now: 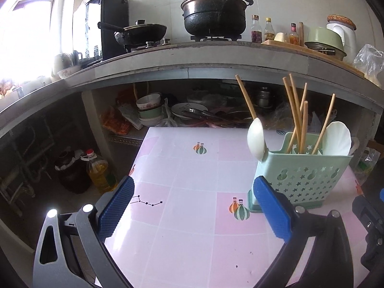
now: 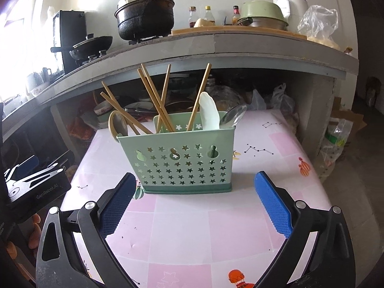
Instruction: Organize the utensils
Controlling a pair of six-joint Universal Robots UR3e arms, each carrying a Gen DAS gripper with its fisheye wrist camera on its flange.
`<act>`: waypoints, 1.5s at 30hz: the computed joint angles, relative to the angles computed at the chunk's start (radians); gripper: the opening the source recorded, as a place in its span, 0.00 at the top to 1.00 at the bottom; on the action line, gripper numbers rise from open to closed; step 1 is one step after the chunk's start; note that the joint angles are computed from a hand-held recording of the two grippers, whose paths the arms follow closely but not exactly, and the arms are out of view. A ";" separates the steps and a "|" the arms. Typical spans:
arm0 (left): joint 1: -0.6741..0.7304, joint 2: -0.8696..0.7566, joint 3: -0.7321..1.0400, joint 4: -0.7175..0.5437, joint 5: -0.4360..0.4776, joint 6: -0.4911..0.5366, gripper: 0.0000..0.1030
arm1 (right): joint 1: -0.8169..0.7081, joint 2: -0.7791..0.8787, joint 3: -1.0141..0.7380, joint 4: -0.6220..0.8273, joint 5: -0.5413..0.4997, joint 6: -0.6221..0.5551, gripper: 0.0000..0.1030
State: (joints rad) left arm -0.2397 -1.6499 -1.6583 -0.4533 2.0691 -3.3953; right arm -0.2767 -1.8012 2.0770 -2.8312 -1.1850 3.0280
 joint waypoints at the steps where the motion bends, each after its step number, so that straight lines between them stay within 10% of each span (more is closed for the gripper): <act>1: -0.006 0.004 0.000 -0.006 0.008 -0.006 0.06 | 0.003 -0.002 0.003 -0.002 -0.011 -0.005 0.08; 45: -0.078 -0.079 0.149 -0.262 -0.119 -0.117 0.06 | -0.057 0.013 -0.071 0.122 -0.158 -0.150 0.08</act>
State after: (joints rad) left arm -0.3177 -1.7286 -1.5089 -0.7152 1.9505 -3.5118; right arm -0.3335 -1.7877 2.0063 -2.7087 -1.3426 2.8777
